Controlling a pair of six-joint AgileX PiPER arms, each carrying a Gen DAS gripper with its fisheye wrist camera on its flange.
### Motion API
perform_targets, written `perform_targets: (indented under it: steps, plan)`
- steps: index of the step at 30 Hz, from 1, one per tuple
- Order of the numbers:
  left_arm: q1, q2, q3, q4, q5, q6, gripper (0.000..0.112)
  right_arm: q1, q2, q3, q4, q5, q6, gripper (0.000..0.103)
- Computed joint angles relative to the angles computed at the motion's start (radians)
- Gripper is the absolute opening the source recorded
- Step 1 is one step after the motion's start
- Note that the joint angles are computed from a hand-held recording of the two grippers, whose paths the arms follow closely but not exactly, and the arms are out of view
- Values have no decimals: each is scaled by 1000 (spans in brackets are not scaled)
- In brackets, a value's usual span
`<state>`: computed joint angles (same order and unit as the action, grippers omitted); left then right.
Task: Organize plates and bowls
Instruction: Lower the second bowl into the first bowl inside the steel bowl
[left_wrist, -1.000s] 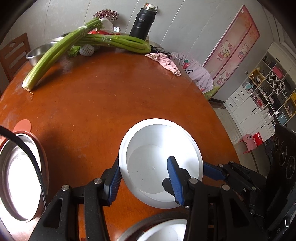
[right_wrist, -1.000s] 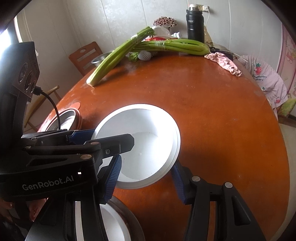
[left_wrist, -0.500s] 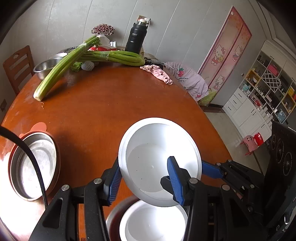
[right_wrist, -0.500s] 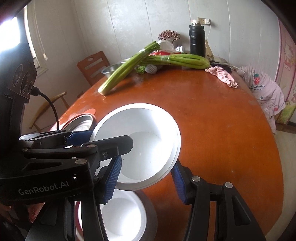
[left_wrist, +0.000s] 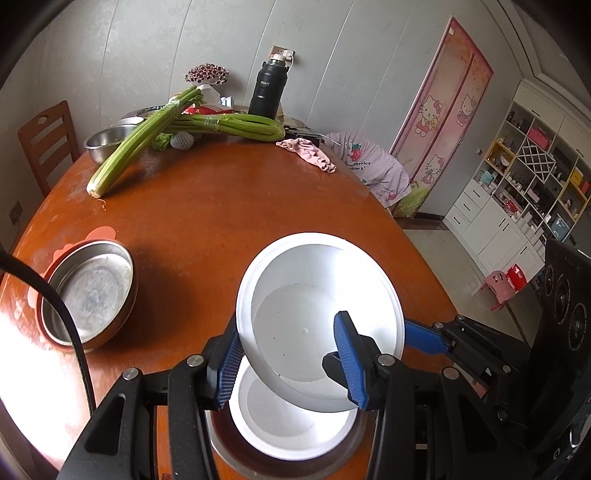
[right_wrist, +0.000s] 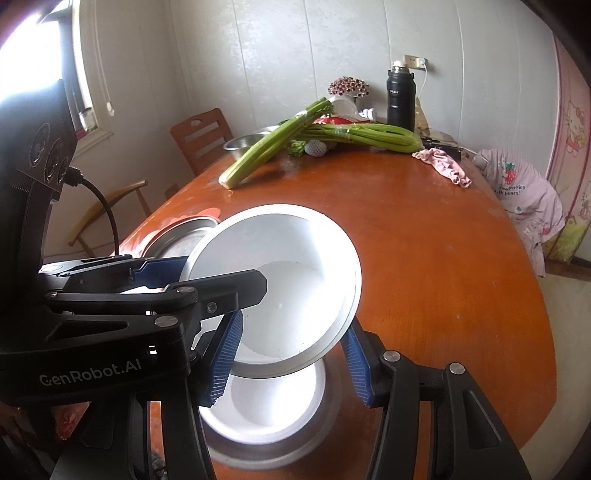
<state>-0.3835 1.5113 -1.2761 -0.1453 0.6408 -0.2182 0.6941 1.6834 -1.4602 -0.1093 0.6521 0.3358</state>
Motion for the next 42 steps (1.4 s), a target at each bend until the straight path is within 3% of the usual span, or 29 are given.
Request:
perform_targets:
  steps: [20, 42]
  plan:
    - [-82, -146, 171, 106, -58, -119, 48, 102, -123, 159, -163, -29, 186, 56]
    - [-71, -117, 242, 97, -113, -112, 48, 110, -93, 222, -154, -90, 205, 56]
